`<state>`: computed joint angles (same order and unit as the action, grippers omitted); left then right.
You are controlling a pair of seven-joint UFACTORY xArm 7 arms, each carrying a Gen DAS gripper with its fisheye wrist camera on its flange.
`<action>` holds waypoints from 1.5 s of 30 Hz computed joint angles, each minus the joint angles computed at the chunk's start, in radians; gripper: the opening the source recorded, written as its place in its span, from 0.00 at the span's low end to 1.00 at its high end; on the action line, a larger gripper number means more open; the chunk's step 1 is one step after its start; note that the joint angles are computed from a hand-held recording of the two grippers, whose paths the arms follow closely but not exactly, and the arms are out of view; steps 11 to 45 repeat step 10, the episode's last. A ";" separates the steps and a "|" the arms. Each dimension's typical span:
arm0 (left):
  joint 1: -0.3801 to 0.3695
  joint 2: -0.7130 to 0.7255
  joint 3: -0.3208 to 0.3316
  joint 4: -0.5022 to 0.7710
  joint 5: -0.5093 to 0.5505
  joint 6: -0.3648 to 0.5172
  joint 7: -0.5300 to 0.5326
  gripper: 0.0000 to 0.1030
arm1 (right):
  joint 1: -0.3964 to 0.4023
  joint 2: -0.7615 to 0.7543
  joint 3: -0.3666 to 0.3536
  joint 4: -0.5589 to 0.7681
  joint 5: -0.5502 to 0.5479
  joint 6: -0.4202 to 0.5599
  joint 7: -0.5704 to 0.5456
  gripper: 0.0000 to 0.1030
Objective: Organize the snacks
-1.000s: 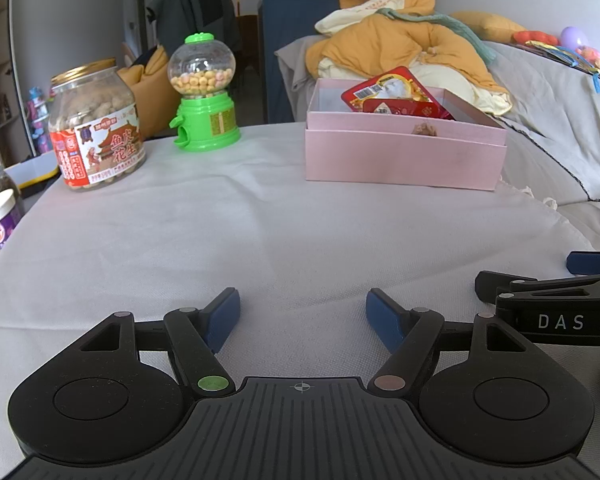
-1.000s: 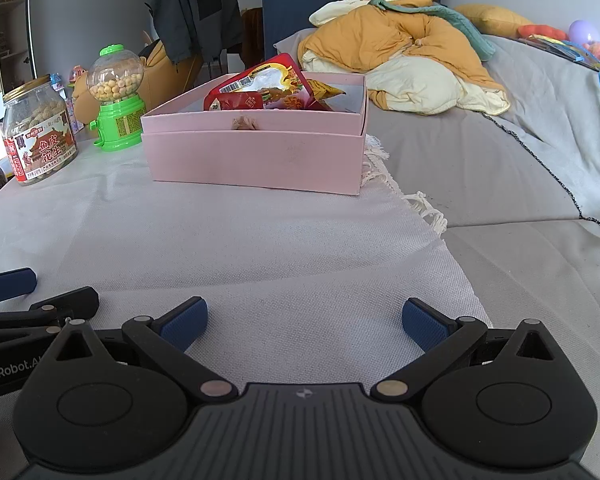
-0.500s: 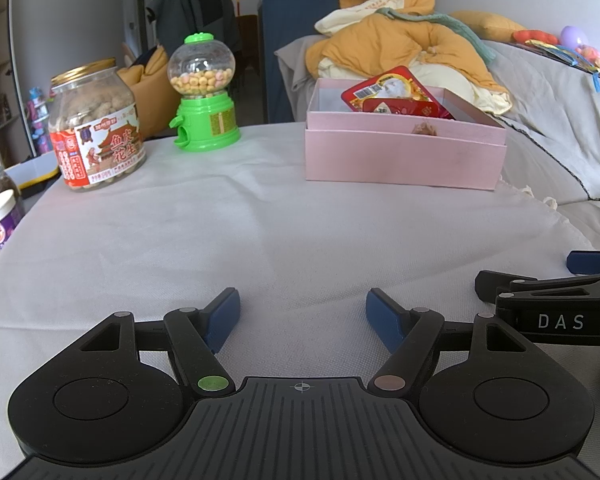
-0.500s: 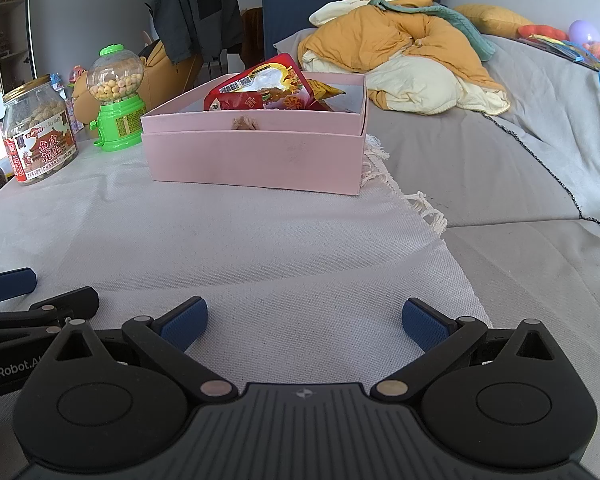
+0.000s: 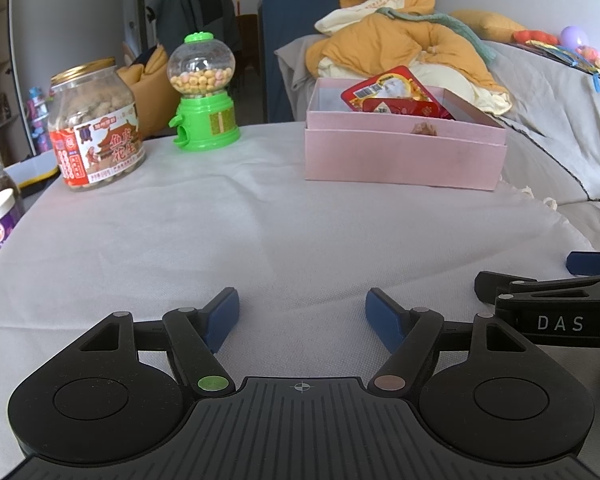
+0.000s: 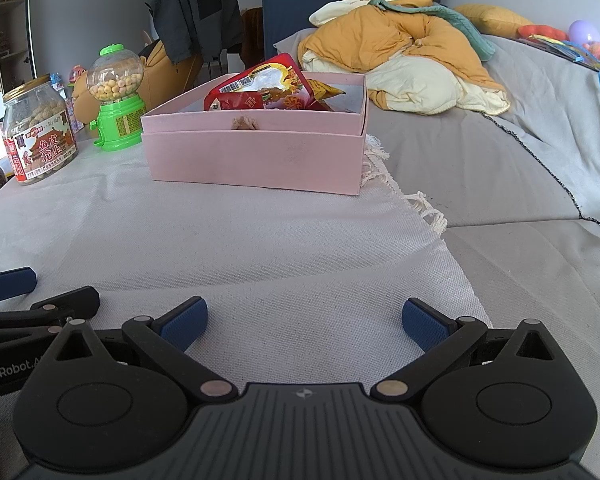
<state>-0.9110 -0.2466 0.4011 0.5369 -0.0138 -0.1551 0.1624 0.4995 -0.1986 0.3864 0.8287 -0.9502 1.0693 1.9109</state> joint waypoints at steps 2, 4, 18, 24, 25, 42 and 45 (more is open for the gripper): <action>0.000 0.000 0.000 0.000 0.000 -0.001 -0.001 0.75 | 0.000 0.000 0.000 0.000 0.000 0.000 0.000 1.00; 0.001 0.000 -0.001 -0.001 0.001 -0.001 -0.002 0.75 | 0.000 0.000 0.000 0.000 0.000 0.000 0.000 1.00; 0.001 -0.001 0.000 -0.002 0.005 -0.001 -0.005 0.75 | 0.000 0.000 0.000 -0.001 0.000 0.000 0.000 1.00; 0.001 -0.001 0.000 -0.002 0.005 -0.001 -0.005 0.75 | 0.000 0.000 0.000 -0.001 0.000 0.000 0.000 1.00; 0.001 -0.001 0.000 -0.002 0.005 -0.001 -0.005 0.75 | 0.000 0.000 0.000 -0.001 0.000 0.000 0.000 1.00; 0.001 -0.001 0.000 -0.002 0.005 -0.001 -0.005 0.75 | 0.000 0.000 0.000 -0.001 0.000 0.000 0.000 1.00; 0.001 -0.001 0.000 -0.002 0.005 -0.001 -0.005 0.75 | 0.000 0.000 0.000 -0.001 0.000 0.000 0.000 1.00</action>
